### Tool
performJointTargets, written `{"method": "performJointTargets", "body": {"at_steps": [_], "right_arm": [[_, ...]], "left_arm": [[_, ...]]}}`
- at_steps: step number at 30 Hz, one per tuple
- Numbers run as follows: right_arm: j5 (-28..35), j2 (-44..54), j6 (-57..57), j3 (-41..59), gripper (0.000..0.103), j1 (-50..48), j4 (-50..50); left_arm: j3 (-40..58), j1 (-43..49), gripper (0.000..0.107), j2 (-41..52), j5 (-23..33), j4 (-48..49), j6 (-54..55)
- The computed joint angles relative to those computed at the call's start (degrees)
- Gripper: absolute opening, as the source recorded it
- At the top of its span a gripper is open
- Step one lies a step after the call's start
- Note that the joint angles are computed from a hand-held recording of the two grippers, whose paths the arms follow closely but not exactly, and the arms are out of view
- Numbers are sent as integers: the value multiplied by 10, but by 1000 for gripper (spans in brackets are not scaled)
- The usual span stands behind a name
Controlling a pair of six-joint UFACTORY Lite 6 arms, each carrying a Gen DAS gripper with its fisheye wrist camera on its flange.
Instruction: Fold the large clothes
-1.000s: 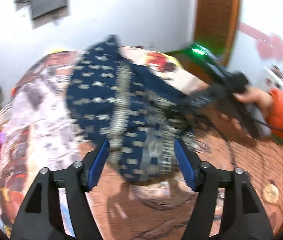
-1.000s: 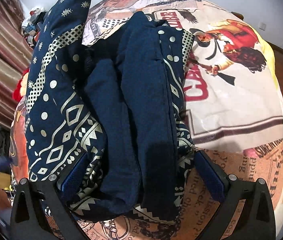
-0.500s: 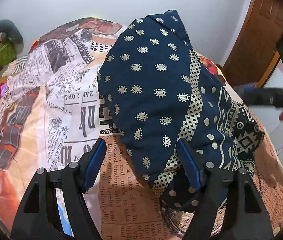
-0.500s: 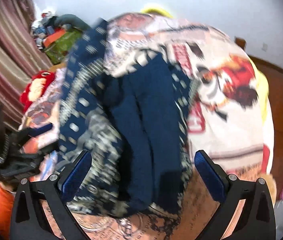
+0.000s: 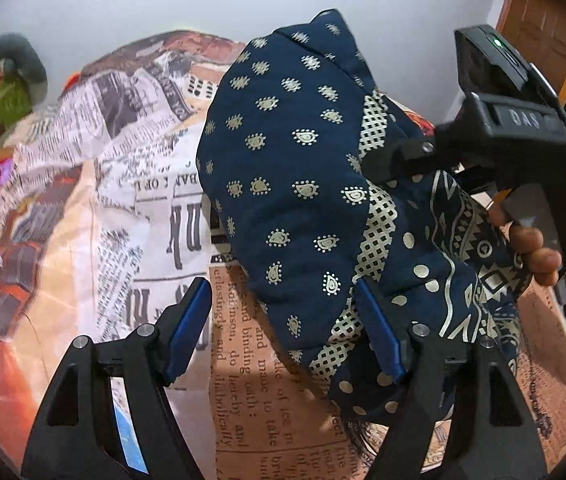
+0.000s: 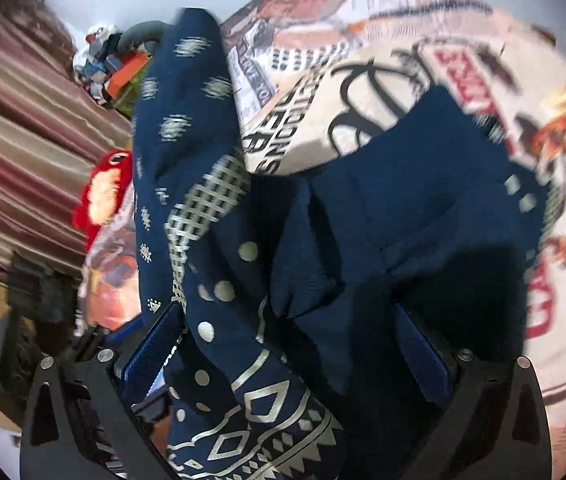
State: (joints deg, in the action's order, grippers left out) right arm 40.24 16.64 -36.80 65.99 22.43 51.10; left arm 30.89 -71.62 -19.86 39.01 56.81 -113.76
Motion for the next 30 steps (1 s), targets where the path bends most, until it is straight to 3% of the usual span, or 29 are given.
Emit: {"method": "performJointTargets", "body": {"at_steps": [2,5,13,16,23,30], "right_arm": [[0,-3,-23,-9,102,3,14],[11,-15,-48,-20,89,11,30],[-24,-67,-41,-68,33,26,56],[-40,-104,-31,-87,21,34,50],[-31,-225,28,-117,13,25,-40],[64,-339,-16,-139,11,-121,-58]], "left_arm": [[-12,6,73,-10,-12,7,-13],[-11,1,73,-5,-6,12,-21],[9,-13,73,2,23,-12,-1],[21,-28,73,-11,55,-29,21],[72,-47,73,-40,131,-54,62],[170,-50,73,57,103,-52,96]]}}
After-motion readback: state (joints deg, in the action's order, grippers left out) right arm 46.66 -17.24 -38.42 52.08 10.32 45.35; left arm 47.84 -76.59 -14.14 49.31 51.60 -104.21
